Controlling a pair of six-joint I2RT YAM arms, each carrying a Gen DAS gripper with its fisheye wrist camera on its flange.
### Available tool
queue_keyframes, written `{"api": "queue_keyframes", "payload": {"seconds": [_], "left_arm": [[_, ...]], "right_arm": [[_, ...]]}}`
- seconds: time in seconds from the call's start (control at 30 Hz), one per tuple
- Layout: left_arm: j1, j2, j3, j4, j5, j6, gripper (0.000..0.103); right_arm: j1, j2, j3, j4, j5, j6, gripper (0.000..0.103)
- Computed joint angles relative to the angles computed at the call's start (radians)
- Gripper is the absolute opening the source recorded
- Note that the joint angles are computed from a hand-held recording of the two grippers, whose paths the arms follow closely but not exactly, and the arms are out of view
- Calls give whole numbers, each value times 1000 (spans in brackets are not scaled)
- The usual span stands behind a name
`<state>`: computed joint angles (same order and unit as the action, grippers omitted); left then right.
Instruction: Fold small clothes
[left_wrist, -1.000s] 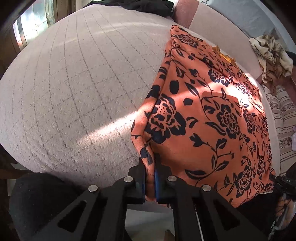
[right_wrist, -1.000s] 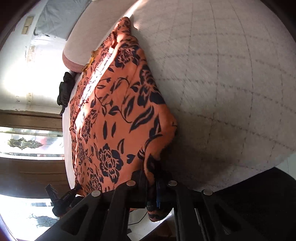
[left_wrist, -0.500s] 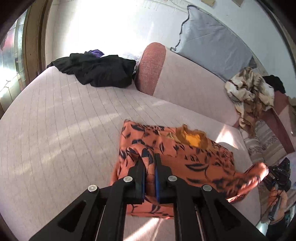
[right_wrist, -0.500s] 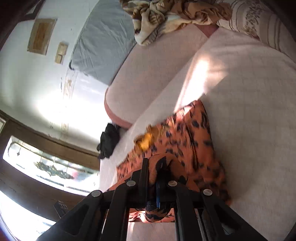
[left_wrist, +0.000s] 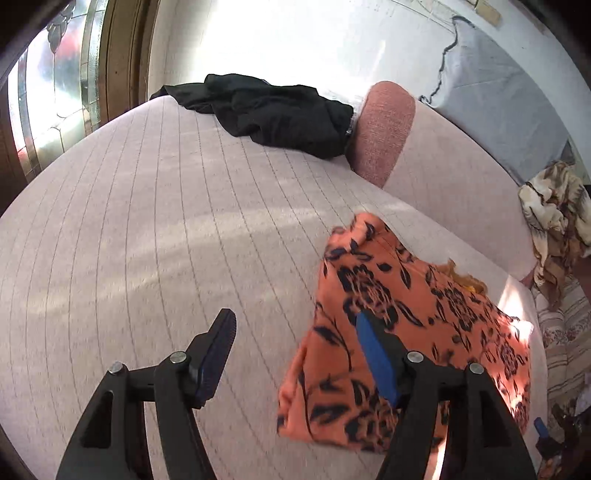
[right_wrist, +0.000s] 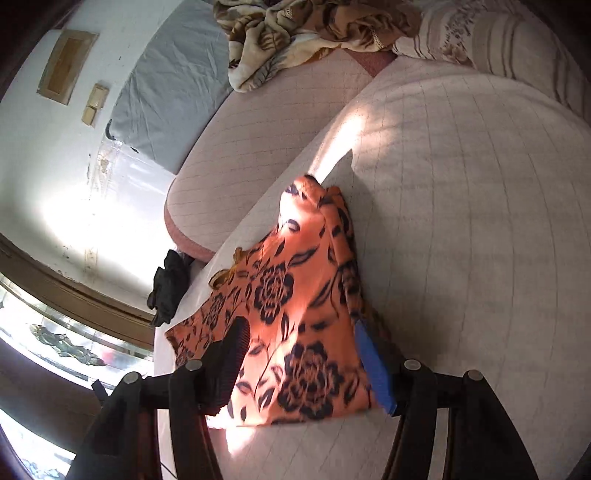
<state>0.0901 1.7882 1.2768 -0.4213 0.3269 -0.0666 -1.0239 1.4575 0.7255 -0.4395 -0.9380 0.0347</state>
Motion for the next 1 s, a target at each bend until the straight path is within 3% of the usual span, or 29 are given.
{"api": "queue_keyframes", "payload": {"seconds": [0.13,0.3,0.47,0.5,0.53,0.57,0.6,0.7,0.9,1.0], "left_arm": [[-33,-104,-193,11,38,-12,69],[-107,-77,-265,94,-46,-111,69],[-153,14,-168,90,-109,-209,69],[-162,20,-159,102,-128,-224,54],[-168,40,-135,104,-136,-218,17],[-169,72,-83,57,-122,-203,16],[-167,80,-57,37,-115,-221,15],[-163,18,-39,18,-99,-215,14],[-129,-283,-154,-20,-44,-179,12],[-58,-457,-270,-95,29,-143,13]], "right_arm": [[6,-50,-155,-23,-13,-2,63],[128,-30,-255,287,51,310,63],[221,43,-277,589,144,638,63],[241,52,-276,629,172,683,63],[257,60,-279,668,198,731,57],[264,79,-267,678,208,753,47],[276,115,-237,670,209,749,14],[286,138,-172,614,214,734,12],[281,-201,-99,298,213,585,9],[187,-366,-116,103,123,480,9]]}}
